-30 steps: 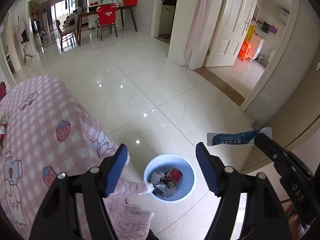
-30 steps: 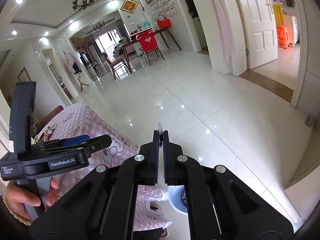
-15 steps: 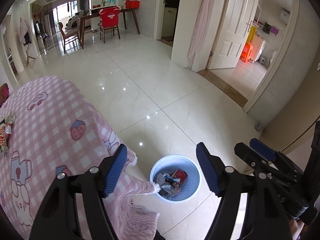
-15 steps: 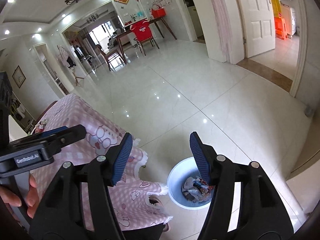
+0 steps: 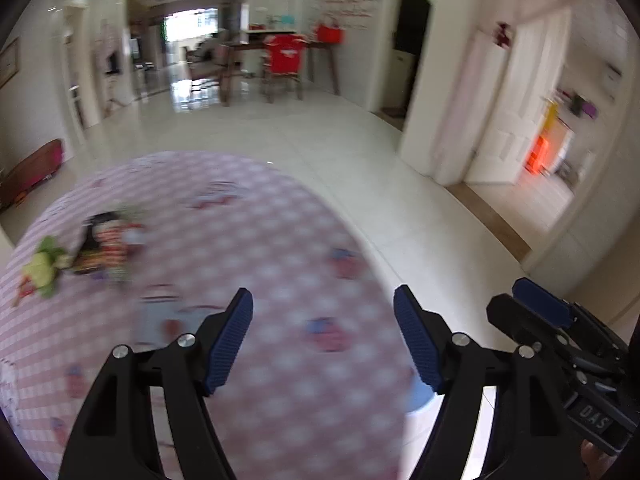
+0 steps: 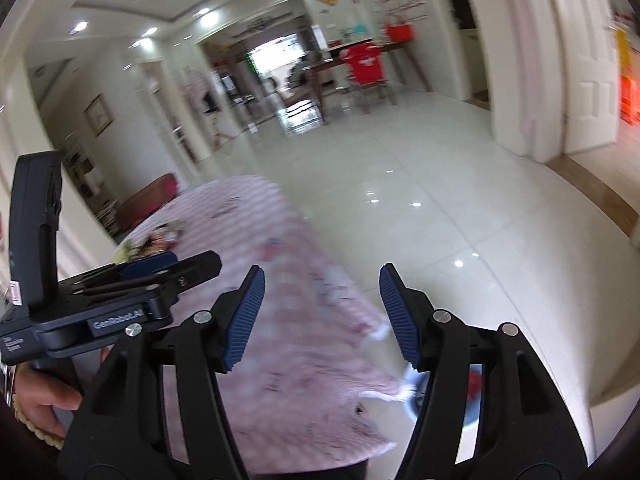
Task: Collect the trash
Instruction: 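Grasp the green leaf plush with the left gripper while the right grasps the red-white checkered bag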
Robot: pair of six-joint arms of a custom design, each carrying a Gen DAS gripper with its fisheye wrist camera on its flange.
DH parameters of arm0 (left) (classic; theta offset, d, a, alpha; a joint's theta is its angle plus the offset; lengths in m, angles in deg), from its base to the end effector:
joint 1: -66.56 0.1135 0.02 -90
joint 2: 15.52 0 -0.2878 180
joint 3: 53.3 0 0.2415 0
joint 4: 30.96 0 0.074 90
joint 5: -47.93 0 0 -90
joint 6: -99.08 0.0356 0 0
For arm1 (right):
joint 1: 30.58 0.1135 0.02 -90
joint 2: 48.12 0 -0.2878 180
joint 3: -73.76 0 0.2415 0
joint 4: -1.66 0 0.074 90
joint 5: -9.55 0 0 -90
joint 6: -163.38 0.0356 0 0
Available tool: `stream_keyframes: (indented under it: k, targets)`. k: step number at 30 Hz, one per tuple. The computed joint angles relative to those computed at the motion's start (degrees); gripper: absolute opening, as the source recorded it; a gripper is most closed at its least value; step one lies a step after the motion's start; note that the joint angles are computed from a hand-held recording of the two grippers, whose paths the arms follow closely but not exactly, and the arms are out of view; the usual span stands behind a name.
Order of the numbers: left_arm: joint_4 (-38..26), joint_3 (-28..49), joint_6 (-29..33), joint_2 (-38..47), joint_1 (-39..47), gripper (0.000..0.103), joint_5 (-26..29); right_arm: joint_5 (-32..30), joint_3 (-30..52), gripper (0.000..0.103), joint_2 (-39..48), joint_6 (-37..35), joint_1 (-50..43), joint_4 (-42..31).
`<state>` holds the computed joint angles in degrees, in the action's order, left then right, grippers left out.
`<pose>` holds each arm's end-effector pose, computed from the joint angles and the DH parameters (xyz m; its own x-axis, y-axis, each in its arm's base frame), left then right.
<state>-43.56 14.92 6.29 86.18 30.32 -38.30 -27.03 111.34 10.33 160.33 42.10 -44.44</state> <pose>0.2856 -0.2122 0.1832 -0.6108 0.3875 -0.6905 0.5977 0.7976 -0.0811 0.0667 0.1178 0.1851 -0.4893 0.4299 -0.7588 0.2483 0.9027 0.3513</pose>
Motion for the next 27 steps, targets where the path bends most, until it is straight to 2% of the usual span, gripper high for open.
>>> stream_keyframes:
  k: [3, 5, 9, 10, 13, 17, 21, 22, 25, 27]
  targets:
    - [-1.4, -0.07, 2.32, -1.63, 7.33, 0.075, 1.39, -7.45, 2.03, 0.06, 5.64, -18.44, -8.57, 17.37]
    - [-2.38, 0.16, 4.3, -2.27, 12.23, 0.075, 2.31, -12.31, 5.05, 0.06, 12.04, -25.46, -12.21, 24.84]
    - [-4.88, 4.38, 7.02, -0.16, 22.57, 0.082, 4.5, -21.94, 13.4, 0.06, 24.4, -35.8, -18.37, 32.95]
    - [-6.0, 6.32, 7.27, 1.13, 25.69, 0.085, 5.49, -24.3, 15.68, 0.06, 27.13, -37.62, -19.74, 33.99]
    - [-9.91, 12.44, 6.25, 5.61, 32.3, 0.085, 7.73, -28.69, 22.29, 0.06, 34.77, -41.06, -22.14, 35.12]
    - [-12.78, 18.3, 4.33, 10.97, 37.62, 0.085, 11.79, -33.16, 33.65, 0.06, 45.8, -44.54, -24.6, 33.03]
    - [-18.79, 27.04, 4.53, 16.89, 39.11, 0.085, 13.55, -35.49, 41.59, 0.057, 52.7, -46.96, -27.21, 30.52]
    - [-19.56, 29.04, 5.12, 18.18, 39.11, 0.085, 13.5, -36.21, 43.28, 0.054, 54.13, -47.3, -27.89, 29.66]
    - [-19.82, 30.76, 6.34, 19.96, 37.8, 0.085, 11.05, -36.96, 46.36, 0.044, 56.89, -47.68, -28.99, 28.23]
    - [-20.5, 32.98, 7.35, 21.75, 36.58, 0.085, 9.79, -37.96, 46.48, 0.044, 57.46, -47.92, -29.73, 28.97]
